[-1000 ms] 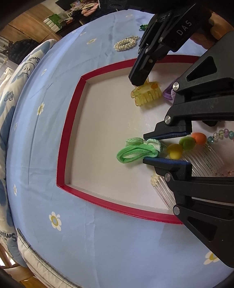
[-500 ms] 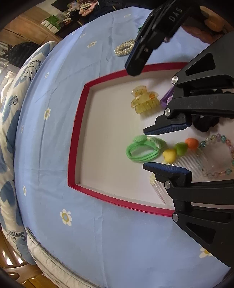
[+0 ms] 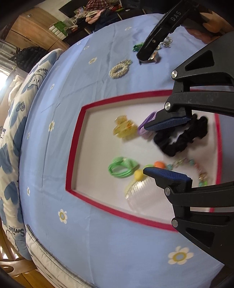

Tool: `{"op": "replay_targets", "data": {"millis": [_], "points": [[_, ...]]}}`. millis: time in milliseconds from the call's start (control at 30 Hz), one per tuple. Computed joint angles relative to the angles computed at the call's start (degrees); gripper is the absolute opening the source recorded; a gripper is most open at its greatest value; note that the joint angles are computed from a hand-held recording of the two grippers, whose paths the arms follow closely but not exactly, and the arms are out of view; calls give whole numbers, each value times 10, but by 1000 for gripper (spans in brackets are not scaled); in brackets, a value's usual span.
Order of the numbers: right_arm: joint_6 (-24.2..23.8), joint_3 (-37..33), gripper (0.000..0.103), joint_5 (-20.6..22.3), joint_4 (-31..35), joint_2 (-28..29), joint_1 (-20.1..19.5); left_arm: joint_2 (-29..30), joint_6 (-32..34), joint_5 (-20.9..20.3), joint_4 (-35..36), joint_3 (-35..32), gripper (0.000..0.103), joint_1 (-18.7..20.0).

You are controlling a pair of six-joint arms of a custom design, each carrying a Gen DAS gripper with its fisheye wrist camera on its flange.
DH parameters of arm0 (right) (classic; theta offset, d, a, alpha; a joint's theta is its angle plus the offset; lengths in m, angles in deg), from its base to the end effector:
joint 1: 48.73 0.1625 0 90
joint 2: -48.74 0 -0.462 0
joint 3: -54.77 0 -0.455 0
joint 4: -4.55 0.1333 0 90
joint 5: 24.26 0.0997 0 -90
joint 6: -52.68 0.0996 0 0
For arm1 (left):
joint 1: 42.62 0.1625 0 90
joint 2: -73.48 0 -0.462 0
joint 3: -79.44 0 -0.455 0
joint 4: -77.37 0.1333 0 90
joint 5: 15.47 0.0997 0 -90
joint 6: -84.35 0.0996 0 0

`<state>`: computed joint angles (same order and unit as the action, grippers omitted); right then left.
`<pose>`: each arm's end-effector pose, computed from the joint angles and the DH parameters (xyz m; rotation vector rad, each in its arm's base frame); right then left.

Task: Organize jewelry
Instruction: 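Move both open tools back toward the watch and remaining jewelry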

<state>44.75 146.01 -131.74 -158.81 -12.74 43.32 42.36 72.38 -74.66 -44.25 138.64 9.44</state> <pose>0.1303 -0.7491 0.3425 0.0675 -2.6264 1.0268 -0.4091 -0.8245 0.1079 0.5742 2.5909 -0.3828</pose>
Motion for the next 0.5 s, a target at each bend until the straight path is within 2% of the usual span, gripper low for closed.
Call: {"op": "replay_targets", "data": {"millis": [500], "points": [[36, 131, 40, -45, -76, -110, -28, -6, 21, -56, -6, 31, 40, -33]]}}
